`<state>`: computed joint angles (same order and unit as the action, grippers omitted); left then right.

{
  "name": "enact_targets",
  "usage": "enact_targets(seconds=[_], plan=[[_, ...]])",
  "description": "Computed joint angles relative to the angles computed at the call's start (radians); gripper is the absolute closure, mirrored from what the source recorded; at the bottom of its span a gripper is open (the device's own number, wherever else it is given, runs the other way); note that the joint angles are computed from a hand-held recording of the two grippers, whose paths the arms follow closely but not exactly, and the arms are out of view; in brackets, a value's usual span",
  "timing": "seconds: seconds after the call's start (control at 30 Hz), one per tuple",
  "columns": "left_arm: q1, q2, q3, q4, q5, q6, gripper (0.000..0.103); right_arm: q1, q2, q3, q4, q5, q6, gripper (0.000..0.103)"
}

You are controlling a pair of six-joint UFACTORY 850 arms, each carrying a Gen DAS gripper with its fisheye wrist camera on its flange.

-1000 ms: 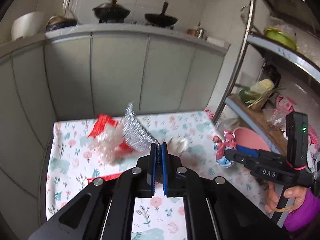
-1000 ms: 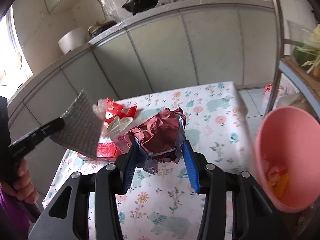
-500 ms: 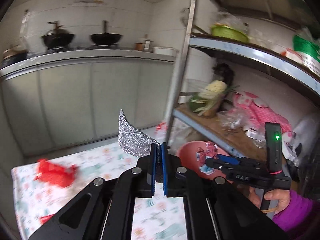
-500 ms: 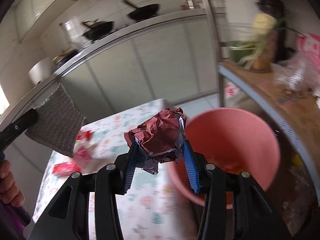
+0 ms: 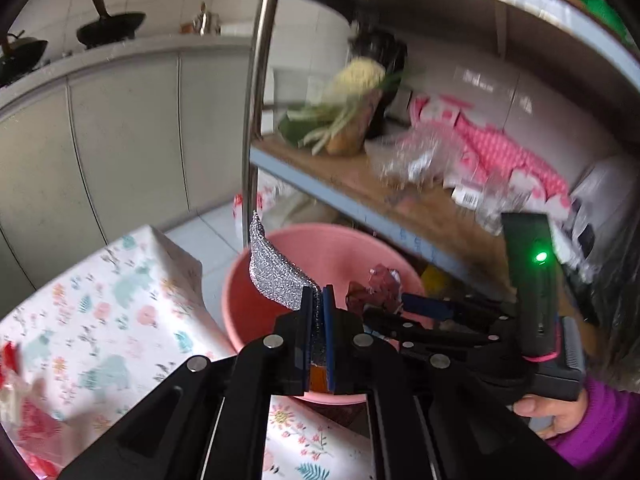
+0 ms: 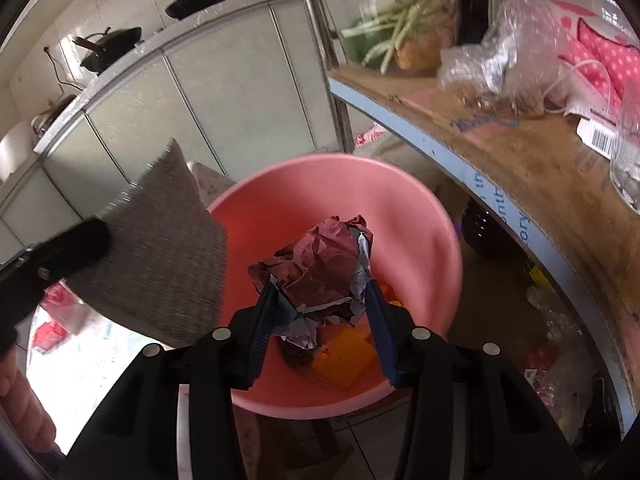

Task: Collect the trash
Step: 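Carry the silver pad with the left gripper while the right gripper carries the red wrapper to the basin, then open the left gripper over the basin while the right gripper releases the red wrapper into it, then move both grippers back from the basin to the table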

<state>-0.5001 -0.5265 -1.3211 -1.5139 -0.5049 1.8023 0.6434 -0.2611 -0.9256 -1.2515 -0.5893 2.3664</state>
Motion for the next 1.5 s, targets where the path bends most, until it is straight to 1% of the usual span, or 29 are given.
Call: enact_targets(seconds=[0.17, 0.4, 0.5, 0.53, 0.63, 0.73, 0.77, 0.8, 0.87, 0.93, 1.0, 1.07, 1.13, 1.27, 1.4, 1.5], plan=[[-0.025, -0.052, -0.033, 0.072, 0.057, -0.067, 0.099, -0.023, -0.018, 0.003, 0.002, 0.024, -0.008, 0.057], [-0.041, -0.091, -0.064, 0.149, 0.111, -0.148, 0.099, -0.043, -0.045, -0.016, 0.012, 0.036, -0.058, 0.057], [-0.044, -0.092, -0.066, 0.155, 0.121, -0.163, 0.098, -0.05, -0.049, -0.02, 0.009, 0.051, -0.069, 0.057], [-0.045, -0.092, -0.066, 0.155, 0.125, -0.165, 0.097, -0.05, -0.049, -0.022, 0.013, 0.052, -0.076, 0.055], [-0.047, -0.085, -0.057, 0.119, 0.137, -0.13, 0.096, -0.054, -0.05, -0.024, 0.03, 0.056, -0.1, 0.054], [-0.045, -0.079, -0.056, 0.112, 0.13, -0.126, 0.095, -0.056, -0.053, -0.031, 0.055, 0.061, -0.129, 0.052], [-0.044, -0.075, -0.054, 0.103, 0.128, -0.119, 0.092, -0.056, -0.054, -0.033, 0.061, 0.061, -0.138, 0.052], [-0.043, -0.073, -0.053, 0.1, 0.127, -0.12, 0.085, -0.056, -0.056, -0.037, 0.066, 0.06, -0.146, 0.051], [-0.037, -0.065, -0.05, 0.092, 0.112, -0.125, 0.08, -0.054, -0.055, -0.039, 0.071, 0.057, -0.157, 0.049], [-0.029, -0.055, -0.044, 0.084, 0.095, -0.126, 0.077, -0.052, -0.055, -0.041, 0.072, 0.057, -0.167, 0.047], [-0.02, -0.041, -0.032, 0.06, 0.082, -0.106, 0.068, -0.05, -0.055, -0.046, 0.075, 0.054, -0.18, 0.044], [-0.007, -0.017, -0.009, 0.006, 0.075, -0.055, 0.067, -0.048, -0.055, -0.049, 0.079, 0.051, -0.187, 0.044], [0.009, 0.004, 0.009, -0.013, 0.067, -0.038, 0.066, -0.041, -0.05, -0.053, 0.075, 0.047, -0.187, 0.044], [0.049, 0.059, 0.061, -0.082, 0.07, 0.024, 0.062, -0.013, -0.045, -0.076, 0.056, 0.012, -0.195, 0.044], [0.104, 0.13, 0.131, -0.187, 0.078, 0.116, 0.06, 0.027, -0.056, -0.128, 0.021, -0.016, -0.198, 0.044], [0.161, 0.192, 0.195, -0.276, 0.093, 0.181, 0.058, 0.057, -0.081, -0.183, -0.006, -0.012, -0.216, 0.044]])
